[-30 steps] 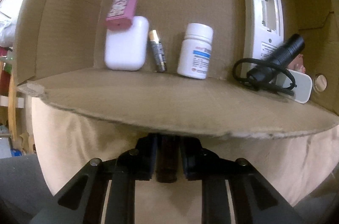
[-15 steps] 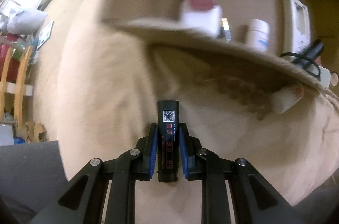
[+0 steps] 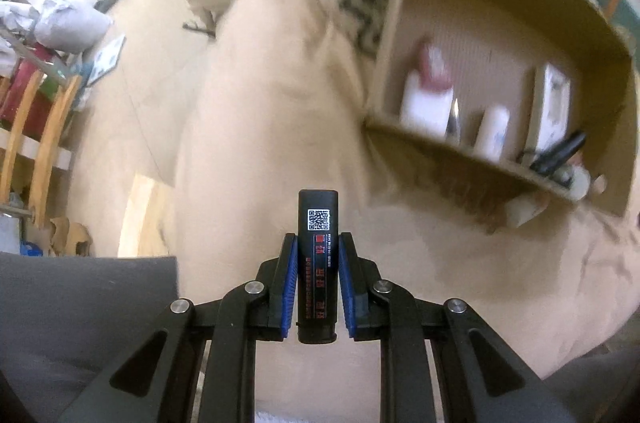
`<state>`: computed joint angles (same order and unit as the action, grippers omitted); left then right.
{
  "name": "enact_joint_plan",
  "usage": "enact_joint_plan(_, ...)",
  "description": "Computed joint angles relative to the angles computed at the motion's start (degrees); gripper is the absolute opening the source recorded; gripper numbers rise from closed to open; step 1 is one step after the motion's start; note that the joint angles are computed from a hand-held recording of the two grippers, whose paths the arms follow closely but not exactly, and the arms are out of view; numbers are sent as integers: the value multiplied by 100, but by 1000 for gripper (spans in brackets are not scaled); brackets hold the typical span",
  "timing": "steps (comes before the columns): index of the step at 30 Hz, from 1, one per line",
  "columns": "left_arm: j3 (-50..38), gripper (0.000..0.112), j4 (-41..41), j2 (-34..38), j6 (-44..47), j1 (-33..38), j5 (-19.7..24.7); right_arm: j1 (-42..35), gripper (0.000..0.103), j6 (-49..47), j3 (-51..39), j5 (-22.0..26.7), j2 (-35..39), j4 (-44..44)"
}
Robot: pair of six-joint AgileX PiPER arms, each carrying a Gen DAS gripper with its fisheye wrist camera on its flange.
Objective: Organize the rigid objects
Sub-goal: 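Grasp the black lighter with left tool while right tool holds the battery, then carry lighter and battery into the box and open both tools to release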
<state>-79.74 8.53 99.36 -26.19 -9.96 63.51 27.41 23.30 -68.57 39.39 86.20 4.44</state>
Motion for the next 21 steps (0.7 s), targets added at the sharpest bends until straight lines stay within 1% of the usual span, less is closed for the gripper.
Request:
enact_joint_plan(3, -257, 18, 7, -192, 12, 36, 99, 261, 45, 462, -140, 160, 16, -748)
enact_joint_plan(4, -449, 18, 41, -181, 41, 63, 136, 286, 45, 495, -177, 186, 31, -820)
enact_joint_plan(6, -825, 18, 133, -103, 4, 18, 205, 252, 45, 423, -216, 170, 41, -767)
enact_joint_plan(10, -1174, 18, 334, -98, -17, -110, 102, 205, 45, 321, -328, 158, 77, -709)
enact_joint_plan(11, -1341, 18, 366, -56, -25, -159, 163, 168, 45, 243, -352, 130, 86, -637)
enact_joint_plan(13, -1715, 18, 450, 188, -42, -277, 203, 82, 45, 100, -429, 91, 117, -461)
enact_joint_plan(15, -1898, 18, 524, 376, -137, -398, 188, -44, 45, -141, -490, 21, 150, -160)
enact_joint_plan(21, -2759, 18, 515, 1049, 12, -509, 272, -174, 45, -357, -1011, 32, 510, -169)
